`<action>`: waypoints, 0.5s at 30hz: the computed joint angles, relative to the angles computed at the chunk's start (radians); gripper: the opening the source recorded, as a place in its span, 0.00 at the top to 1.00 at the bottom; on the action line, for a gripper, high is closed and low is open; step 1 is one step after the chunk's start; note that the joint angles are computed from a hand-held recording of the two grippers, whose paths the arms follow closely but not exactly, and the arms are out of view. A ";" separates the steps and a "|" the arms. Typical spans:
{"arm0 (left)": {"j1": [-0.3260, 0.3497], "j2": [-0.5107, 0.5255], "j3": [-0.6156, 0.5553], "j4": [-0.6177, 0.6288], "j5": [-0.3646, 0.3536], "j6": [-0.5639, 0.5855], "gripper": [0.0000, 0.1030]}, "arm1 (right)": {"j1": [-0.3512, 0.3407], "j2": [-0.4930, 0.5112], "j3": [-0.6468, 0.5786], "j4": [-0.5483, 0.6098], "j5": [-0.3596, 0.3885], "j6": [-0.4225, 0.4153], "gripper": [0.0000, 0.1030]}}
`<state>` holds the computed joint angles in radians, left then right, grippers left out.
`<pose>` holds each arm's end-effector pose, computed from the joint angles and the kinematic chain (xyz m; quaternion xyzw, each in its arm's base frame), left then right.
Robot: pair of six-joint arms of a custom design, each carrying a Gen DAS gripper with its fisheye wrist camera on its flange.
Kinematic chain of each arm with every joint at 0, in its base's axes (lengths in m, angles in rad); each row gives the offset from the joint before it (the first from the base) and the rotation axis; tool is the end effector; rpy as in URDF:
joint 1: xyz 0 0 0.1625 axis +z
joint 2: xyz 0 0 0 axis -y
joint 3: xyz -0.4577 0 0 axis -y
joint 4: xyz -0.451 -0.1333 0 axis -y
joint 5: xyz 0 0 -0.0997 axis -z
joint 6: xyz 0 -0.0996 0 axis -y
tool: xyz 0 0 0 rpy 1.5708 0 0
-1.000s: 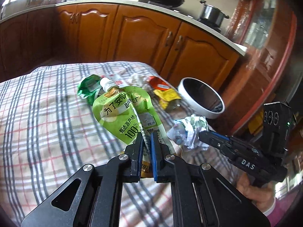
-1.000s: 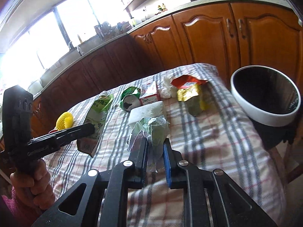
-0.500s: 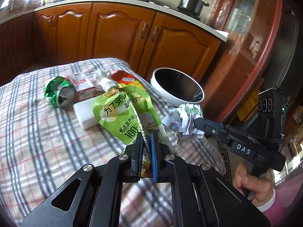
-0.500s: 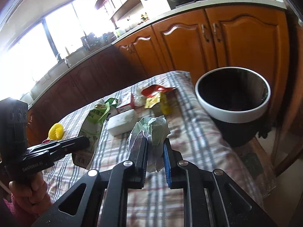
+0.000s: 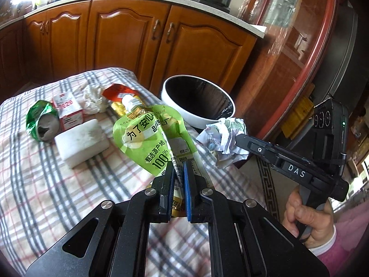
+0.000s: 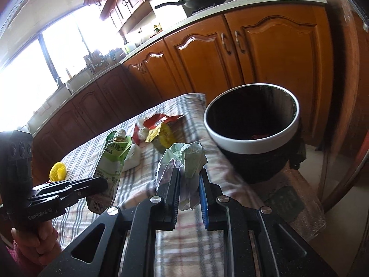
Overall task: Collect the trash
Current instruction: 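Carry the juice pouch and crumpled paper to the bin and release both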
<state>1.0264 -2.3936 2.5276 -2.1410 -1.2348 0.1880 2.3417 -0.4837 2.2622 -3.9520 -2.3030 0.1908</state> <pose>0.0170 -0.2927 0.3705 0.3109 0.9117 -0.2389 0.1228 0.3519 -0.2665 -0.0705 0.1532 -0.8848 0.4038 0.1749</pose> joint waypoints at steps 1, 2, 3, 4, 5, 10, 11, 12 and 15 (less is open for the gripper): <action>-0.005 0.006 0.001 -0.003 -0.001 -0.001 0.94 | -0.004 -0.002 0.004 -0.006 -0.001 -0.003 0.85; -0.009 0.013 0.002 -0.007 -0.002 0.000 0.94 | -0.008 -0.004 0.007 -0.012 -0.002 -0.006 0.85; -0.014 0.022 0.003 -0.012 -0.003 0.000 0.94 | -0.013 -0.008 0.011 -0.016 -0.005 -0.008 0.85; -0.020 0.031 0.004 -0.017 -0.003 0.000 0.94 | -0.014 -0.010 0.013 -0.020 -0.009 -0.009 0.85; -0.021 0.043 0.004 -0.024 -0.006 0.002 0.94 | -0.017 -0.012 0.015 -0.023 -0.012 -0.011 0.85; -0.018 0.117 0.001 -0.079 -0.021 0.016 0.94 | -0.044 -0.033 0.028 -0.042 -0.019 -0.026 0.85; -0.017 0.130 -0.001 -0.088 -0.023 0.018 0.94 | -0.050 -0.038 0.029 -0.044 -0.024 -0.032 0.85; -0.018 0.147 -0.003 -0.100 -0.026 0.019 0.94 | -0.059 -0.045 0.031 -0.047 -0.026 -0.039 0.85; -0.024 0.198 -0.009 -0.138 -0.030 0.025 0.94 | -0.082 -0.065 0.039 -0.056 -0.029 -0.058 0.85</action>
